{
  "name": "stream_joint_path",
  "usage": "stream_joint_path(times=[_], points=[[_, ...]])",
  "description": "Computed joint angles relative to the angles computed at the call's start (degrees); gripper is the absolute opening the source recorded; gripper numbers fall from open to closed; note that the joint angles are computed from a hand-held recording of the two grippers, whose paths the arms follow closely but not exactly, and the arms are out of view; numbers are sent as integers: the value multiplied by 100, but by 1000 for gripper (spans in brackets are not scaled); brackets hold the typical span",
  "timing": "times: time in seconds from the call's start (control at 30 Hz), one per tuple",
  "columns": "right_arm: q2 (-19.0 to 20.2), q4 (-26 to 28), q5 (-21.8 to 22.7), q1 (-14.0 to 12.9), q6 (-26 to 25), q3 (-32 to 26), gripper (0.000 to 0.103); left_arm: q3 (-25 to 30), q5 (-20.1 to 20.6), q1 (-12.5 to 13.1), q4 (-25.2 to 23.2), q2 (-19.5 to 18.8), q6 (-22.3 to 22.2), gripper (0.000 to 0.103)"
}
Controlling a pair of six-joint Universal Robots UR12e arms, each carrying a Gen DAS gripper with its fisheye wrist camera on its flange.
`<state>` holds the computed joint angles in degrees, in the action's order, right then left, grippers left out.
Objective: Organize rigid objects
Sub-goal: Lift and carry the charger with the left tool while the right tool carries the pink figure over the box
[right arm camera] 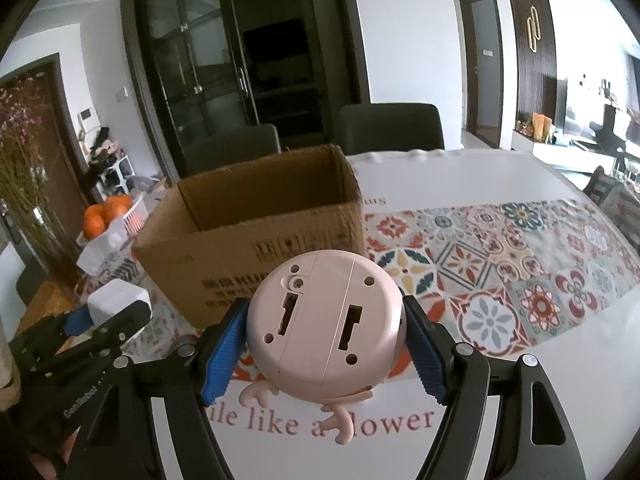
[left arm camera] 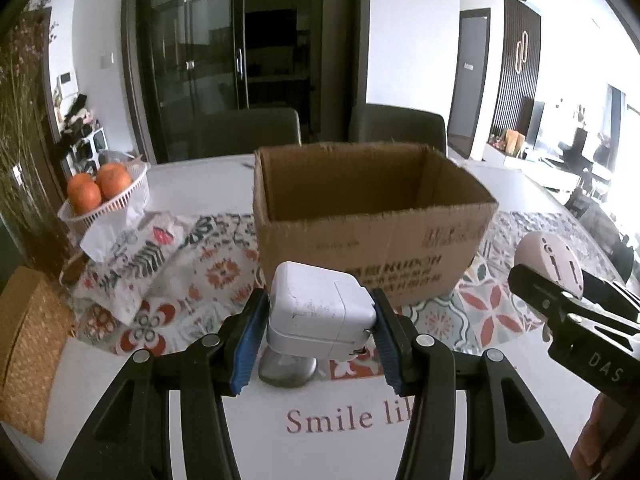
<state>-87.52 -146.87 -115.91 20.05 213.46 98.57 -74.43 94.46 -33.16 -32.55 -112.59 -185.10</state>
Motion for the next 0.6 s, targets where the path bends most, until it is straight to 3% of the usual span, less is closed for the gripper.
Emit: stream_joint_path(times=[0.6], points=[[252, -220, -46, -86, -509, -533, 75, 592, -141, 102, 219, -252, 204, 50]])
